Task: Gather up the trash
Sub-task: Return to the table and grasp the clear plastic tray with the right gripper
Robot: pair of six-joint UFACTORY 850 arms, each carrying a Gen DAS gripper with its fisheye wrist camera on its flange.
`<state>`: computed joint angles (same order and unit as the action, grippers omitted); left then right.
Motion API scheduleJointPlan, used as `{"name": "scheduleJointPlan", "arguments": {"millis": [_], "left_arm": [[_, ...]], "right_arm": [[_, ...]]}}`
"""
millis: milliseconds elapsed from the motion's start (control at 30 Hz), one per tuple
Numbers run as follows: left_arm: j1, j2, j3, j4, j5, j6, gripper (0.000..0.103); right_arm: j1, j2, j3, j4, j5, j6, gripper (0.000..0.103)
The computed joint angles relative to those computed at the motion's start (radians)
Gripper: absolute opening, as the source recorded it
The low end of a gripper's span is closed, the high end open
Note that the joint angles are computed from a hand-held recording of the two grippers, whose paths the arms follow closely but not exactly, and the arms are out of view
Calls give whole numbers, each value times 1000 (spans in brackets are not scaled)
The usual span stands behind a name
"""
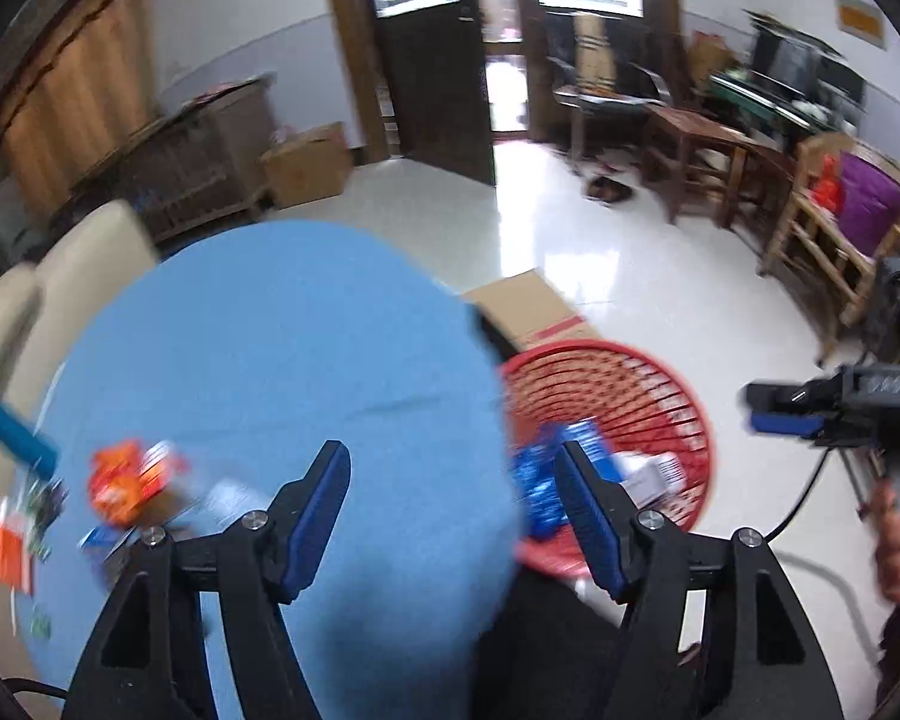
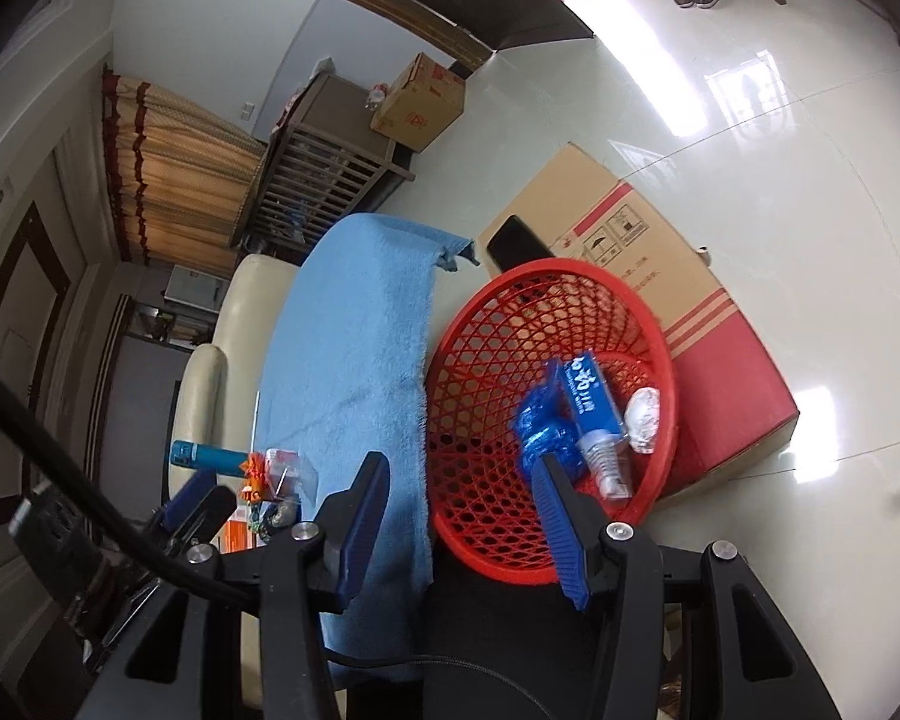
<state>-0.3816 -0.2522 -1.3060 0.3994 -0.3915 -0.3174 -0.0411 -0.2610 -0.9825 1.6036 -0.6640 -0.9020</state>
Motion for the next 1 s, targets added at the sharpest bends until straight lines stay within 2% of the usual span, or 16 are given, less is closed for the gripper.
{"name": "scheduleJointPlan", "arguments": {"millis": [233,400,500,600,667,800,933,1000], "left_arm": [[174,185,242,251,-8,-358,72],[313,262,338,274,-7,-453,72],[377,268,351,160,19,-385,72],[412,261,359,-13,54,-234,72],[416,260,365,-57,61,-191,72],[446,242,355,-180,71,-60,72],[492,193,290,-461,83,222,72],[500,158,249,-502,82,260,72]], "right_arm": [[53,-41,-61,-55,-11,40,54],[139,-115,-186,-188,-12,131,54],[200,-170,-288,-274,-18,187,54],[265,-233,-401,-357,-17,232,55],[305,-285,-488,-415,-8,270,55],[352,-396,-656,-481,-19,315,55],[392,-512,-837,-576,-22,402,55],[411,-571,-929,-619,-34,459,55]]}}
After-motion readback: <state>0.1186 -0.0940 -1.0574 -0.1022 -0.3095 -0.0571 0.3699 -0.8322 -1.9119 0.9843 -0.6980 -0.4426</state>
